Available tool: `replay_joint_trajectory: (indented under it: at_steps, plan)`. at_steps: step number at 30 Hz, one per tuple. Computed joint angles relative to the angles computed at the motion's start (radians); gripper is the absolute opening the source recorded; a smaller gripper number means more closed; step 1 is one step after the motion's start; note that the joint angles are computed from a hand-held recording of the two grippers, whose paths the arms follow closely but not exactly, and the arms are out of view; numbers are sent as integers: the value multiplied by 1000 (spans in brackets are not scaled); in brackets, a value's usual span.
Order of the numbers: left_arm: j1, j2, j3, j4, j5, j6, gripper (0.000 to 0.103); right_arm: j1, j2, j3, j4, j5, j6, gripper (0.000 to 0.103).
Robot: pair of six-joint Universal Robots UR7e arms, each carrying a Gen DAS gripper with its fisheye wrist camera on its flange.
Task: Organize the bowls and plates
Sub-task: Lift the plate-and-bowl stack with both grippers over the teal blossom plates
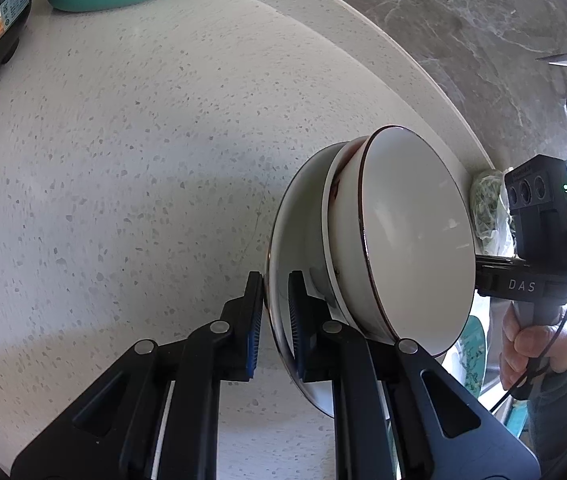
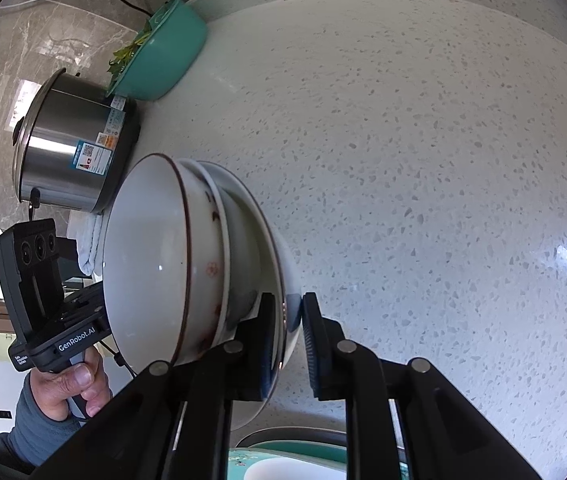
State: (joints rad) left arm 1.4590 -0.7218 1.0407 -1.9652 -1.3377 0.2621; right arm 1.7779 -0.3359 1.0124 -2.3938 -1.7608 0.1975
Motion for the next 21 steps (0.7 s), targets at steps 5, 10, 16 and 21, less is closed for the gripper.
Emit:
replay_joint_trajectory:
  at_steps: [5, 10, 16, 21]
  plan:
    - [-2, -3, 5, 2, 3, -8, 10, 4, -1, -2, 8, -7, 6, 18]
    - [-6, -15, 24, -12, 0, -11, 10, 8, -11, 14, -5, -15, 7, 18]
    - [-23, -26, 32, -20, 2, -10, 10, 13, -24, 25, -19, -15, 9, 18]
    - [-43, -46, 39, -19, 4, -10, 10, 24, -45, 40, -26, -17, 8, 18]
